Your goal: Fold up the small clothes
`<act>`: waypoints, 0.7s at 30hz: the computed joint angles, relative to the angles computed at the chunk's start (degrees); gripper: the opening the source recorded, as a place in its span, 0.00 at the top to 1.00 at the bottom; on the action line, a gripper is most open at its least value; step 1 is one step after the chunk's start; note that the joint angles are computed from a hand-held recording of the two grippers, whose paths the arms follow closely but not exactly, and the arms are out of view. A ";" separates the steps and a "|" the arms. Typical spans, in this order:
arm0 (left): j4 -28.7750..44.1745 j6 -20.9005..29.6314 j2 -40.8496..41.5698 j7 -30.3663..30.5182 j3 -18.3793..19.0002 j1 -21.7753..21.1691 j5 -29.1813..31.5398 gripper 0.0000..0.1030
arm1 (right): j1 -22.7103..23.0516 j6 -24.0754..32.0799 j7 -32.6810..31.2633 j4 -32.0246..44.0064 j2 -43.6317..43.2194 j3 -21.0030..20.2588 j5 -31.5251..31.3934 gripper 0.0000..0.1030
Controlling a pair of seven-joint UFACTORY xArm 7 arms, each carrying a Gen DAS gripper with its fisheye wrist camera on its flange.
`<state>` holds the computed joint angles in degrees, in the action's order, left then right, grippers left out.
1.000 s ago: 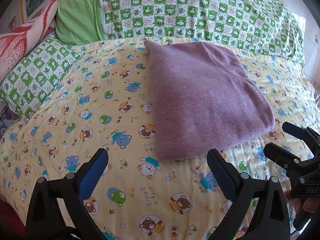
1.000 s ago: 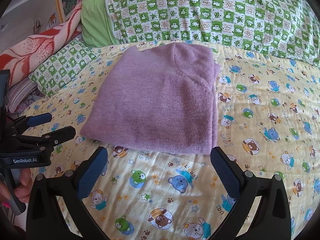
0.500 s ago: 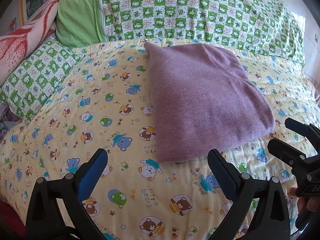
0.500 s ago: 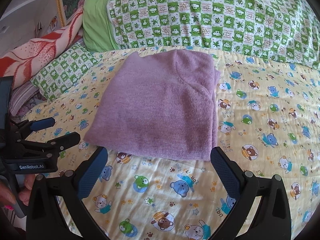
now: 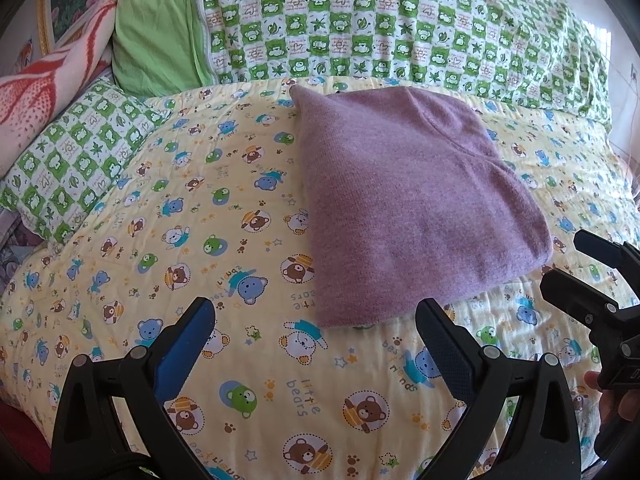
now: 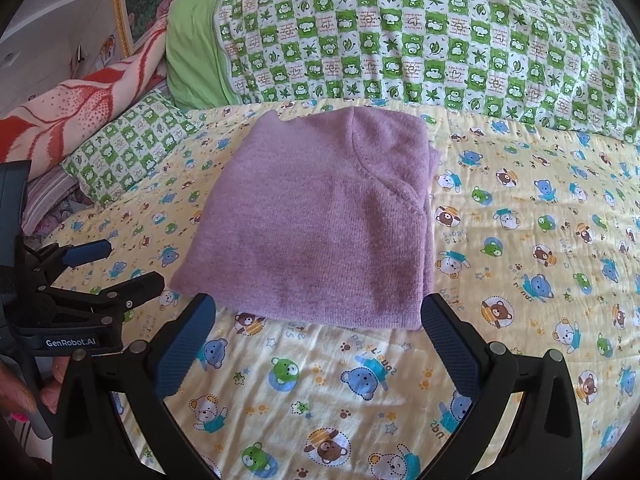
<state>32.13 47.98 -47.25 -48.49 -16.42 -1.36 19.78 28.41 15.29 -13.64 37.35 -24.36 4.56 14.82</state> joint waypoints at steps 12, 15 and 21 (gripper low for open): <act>0.11 0.18 0.14 0.13 0.25 -0.03 0.06 0.02 | 0.33 -0.01 -0.87 0.55 0.41 -0.47 0.65 0.01; 0.13 0.21 0.16 0.14 0.23 0.02 0.16 0.02 | 0.19 -0.04 -0.77 0.76 0.52 -0.32 0.67 0.01; 0.36 0.49 0.24 0.06 0.12 0.01 0.12 0.02 | 0.11 -0.06 -0.67 0.79 0.47 -0.19 0.66 0.01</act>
<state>32.49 48.47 -47.01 -48.43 -16.30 -1.35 19.91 28.52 15.24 -14.31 38.14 -23.90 4.36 15.49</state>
